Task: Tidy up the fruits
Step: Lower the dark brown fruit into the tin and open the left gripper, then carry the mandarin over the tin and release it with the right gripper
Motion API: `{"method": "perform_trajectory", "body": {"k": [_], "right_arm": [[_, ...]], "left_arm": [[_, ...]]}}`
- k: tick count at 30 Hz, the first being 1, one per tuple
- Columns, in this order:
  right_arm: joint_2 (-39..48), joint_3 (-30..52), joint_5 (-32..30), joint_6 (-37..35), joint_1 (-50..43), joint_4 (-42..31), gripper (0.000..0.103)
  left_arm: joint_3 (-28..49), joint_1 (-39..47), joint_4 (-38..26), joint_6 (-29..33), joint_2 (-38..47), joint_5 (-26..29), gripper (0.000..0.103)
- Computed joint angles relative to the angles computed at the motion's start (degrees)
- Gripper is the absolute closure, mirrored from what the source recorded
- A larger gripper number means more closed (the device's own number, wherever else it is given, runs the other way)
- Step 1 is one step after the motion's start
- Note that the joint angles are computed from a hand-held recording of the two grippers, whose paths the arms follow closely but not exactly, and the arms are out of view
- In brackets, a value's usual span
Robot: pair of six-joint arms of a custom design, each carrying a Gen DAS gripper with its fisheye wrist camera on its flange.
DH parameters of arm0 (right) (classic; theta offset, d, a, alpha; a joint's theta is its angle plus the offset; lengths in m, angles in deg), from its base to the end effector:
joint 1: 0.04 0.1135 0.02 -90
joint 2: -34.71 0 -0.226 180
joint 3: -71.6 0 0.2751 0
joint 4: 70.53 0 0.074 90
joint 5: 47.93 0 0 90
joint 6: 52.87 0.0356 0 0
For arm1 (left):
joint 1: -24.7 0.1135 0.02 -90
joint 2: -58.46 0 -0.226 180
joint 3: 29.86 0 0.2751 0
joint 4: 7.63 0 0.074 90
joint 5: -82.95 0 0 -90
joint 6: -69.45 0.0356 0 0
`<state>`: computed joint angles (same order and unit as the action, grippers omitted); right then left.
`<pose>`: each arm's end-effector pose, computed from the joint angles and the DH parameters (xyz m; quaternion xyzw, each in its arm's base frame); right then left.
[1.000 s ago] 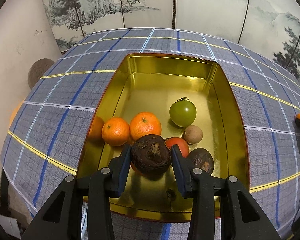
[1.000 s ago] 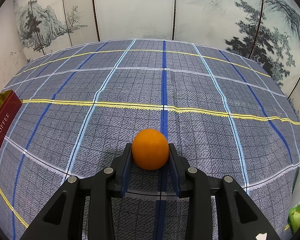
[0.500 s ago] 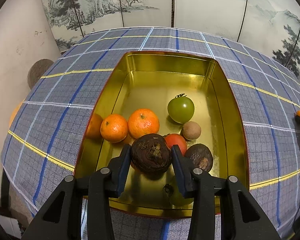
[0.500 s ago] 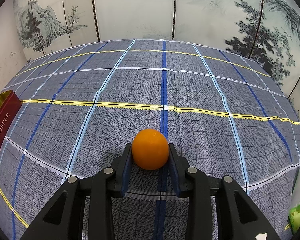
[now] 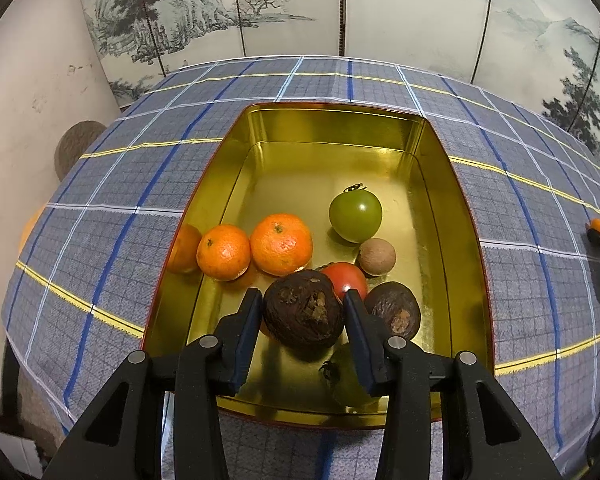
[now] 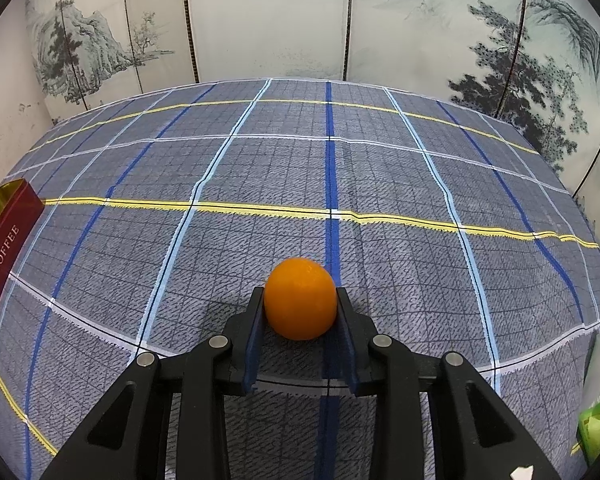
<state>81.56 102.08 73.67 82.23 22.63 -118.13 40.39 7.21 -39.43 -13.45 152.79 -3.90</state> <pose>0.1688 0.0503 0.1071 0.2425 0.9077 -0.0994 0.3278 0.3329 -0.1070 0.1359 0.2114 0.9320 -0.0527 0.2897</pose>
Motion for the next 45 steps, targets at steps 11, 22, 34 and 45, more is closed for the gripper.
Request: {"method": "perform_trajectory", "body": {"k": [11, 22, 34, 45], "right_arm": [[5.1, 3.49, 1.35, 4.27, 6.71, -0.12, 0.073], [14.74, 13.05, 4.34, 5.25, 16.49, 1.53, 0.073], [25.59, 21.19, 3.35, 4.09, 21.69, 7.22, 0.073], [35.16, 30.65, 1.27, -0.06, 24.68, 11.95, 0.073]], "left_arm": [[-1.45, -0.59, 0.66, -0.11, -2.29, -0.15, 0.051], [-2.58, -0.5, 0.24, -0.44, -4.11, 0.72, 0.051], [-5.16, -0.87, 0.51, -0.43, -7.64, 0.0, 0.05], [-6.42, 0.11, 0.44, -0.5, -11.03, -0.15, 0.044]]}}
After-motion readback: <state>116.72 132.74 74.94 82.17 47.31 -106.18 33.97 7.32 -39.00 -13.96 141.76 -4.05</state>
